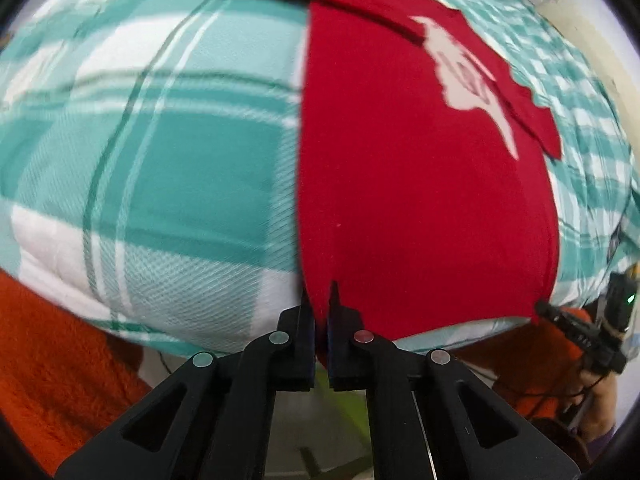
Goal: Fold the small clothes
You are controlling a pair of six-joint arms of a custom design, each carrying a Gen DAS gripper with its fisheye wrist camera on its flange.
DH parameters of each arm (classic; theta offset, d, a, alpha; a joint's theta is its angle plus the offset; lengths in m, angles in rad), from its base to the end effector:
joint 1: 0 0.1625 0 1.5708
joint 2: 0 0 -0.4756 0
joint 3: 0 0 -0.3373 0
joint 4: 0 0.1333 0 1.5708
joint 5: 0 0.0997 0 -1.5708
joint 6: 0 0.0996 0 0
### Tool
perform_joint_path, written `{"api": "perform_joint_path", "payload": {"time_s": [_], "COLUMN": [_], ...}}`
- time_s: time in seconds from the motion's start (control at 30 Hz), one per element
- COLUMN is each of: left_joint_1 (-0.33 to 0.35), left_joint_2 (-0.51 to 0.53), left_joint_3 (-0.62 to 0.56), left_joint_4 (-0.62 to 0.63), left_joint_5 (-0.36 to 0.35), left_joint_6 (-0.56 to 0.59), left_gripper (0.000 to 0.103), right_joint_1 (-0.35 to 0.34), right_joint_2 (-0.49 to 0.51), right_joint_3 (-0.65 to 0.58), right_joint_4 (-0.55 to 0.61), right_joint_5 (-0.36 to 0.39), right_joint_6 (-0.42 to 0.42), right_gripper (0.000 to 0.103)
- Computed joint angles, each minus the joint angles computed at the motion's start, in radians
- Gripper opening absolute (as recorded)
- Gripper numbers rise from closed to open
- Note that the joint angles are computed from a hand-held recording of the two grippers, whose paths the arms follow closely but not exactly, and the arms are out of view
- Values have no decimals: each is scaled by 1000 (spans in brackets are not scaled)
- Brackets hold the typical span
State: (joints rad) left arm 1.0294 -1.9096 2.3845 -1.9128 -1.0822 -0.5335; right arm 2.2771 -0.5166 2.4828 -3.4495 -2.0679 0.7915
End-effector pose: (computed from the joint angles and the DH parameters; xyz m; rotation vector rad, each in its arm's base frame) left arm 0.0363 -0.2891 0.3565 0.0544 2.6491 -0.1866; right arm 0.3088 -0.2298 -0.0098 -0.0848 -2.6929 0.3791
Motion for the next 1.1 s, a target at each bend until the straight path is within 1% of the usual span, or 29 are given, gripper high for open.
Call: {"api": "perform_joint_path", "payload": {"time_s": [0.03, 0.1, 0.13, 0.2, 0.23, 0.27, 0.3, 0.33, 0.37, 0.4, 0.43, 0.47, 0.5, 0.53, 0.57, 0.6, 0.63, 0.67, 0.7, 0.73, 0.77, 0.8, 0.83, 0.87, 0.9, 0.93, 1.0, 1.07, 1.1], "left_joint_1": [13, 2, -5, 3, 16, 18, 12, -1, -23, -61, -93, -118, -138, -136, -122, -88, -66, -50, -27, -14, -9, -6, 3, 18, 24, -4, -39, -26, -6], "left_joint_2": [11, 17, 8, -5, -16, -22, -35, -56, -79, -109, -135, -159, -180, -182, -175, -139, -110, -84, -42, -21, -7, -3, -4, -7, -1, -10, -14, -15, 8], "left_joint_3": [11, 25, 23, 9, -7, -19, -30, -41, -53, -70, -79, -84, -87, -82, -73, -57, -43, -27, -13, -2, 11, 33, 48, 55, 62, 69, 73, 71, 71], "left_joint_4": [-28, -35, -16, 12, 45, 84, 137, 196, 265, 344, 380, 384, 352, 298, 232, 135, 80, 43, 26, 19, 2, -20, -38, -48, -54, -37, 2, 38, 35], "left_joint_5": [1, 23, 26, 12, 1, 8, 35, 62, 97, 139, 159, 166, 162, 146, 123, 76, 49, 32, 10, -2, -10, -17, -24, -39, -46, -17, 12, 20, 26], "left_joint_6": [2, -2, -5, -4, -15, -43, -82, -122, -171, -228, -259, -266, -248, -208, -157, -76, -28, 6, 37, 49, 51, 50, 58, 71, 81, 72, 39, 5, -2], "left_gripper": [2, 3, 7, 10, 18, 32, 39, 43, 40, 40, 40, 41, 43, 48, 59, 62, 62, 62, 58, 55, 55, 53, 35, 4, 4, 3, 3, 3, 2], "right_joint_1": [-19, -33, -34, -27, -24, -24, -27, -21, -15, -8, -1, 7, 20, 31, 38, 39, 29, 11, -14, -58, -78, -83, -79, -79, -83, -84, -77, -61, -55], "right_joint_2": [18, 49, 50, 48, 50, 55, 51, 40, 22, 6, -10, -22, -39, -47, -49, -42, -28, -10, 17, 43, 66, 90, 121, 150, 175, 192, 179, 144, 135], "right_joint_3": [6, 22, 10, -11, -13, -19, -4, 0, 9, 28, 47, 60, 67, 67, 67, 64, 62, 60, 64, 71, 64, 54, 32, 26, 14, 1, -17, -29, -32], "right_joint_4": [-6, -30, -6, 33, 29, 32, 25, 53, 95, 95, 74, 56, 43, 26, -11, -59, -136, -200, -268, -307, -307, -305, -300, -320, -341, -345, -267, -158, -123], "right_joint_5": [-14, -20, -32, -45, -46, -41, -33, -27, -34, -41, -46, -56, -76, -93, -111, -121, -106, -72, -18, 74, 125, 149, 150, 154, 160, 150, 116, 83, 70], "right_joint_6": [0, 6, 7, 9, 16, 32, 52, 96, 146, 184, 204, 215, 214, 194, 161, 126, 74, 35, 1, -32, -49, -65, -88, -109, -126, -124, -88, -30, -10], "right_gripper": [3, 3, 3, 3, 5, 8, 13, 19, 19, 19, 19, 20, 20, 20, 20, 21, 24, 32, 38, 49, 50, 50, 50, 39, 22, 5, 4, 4, 4]}}
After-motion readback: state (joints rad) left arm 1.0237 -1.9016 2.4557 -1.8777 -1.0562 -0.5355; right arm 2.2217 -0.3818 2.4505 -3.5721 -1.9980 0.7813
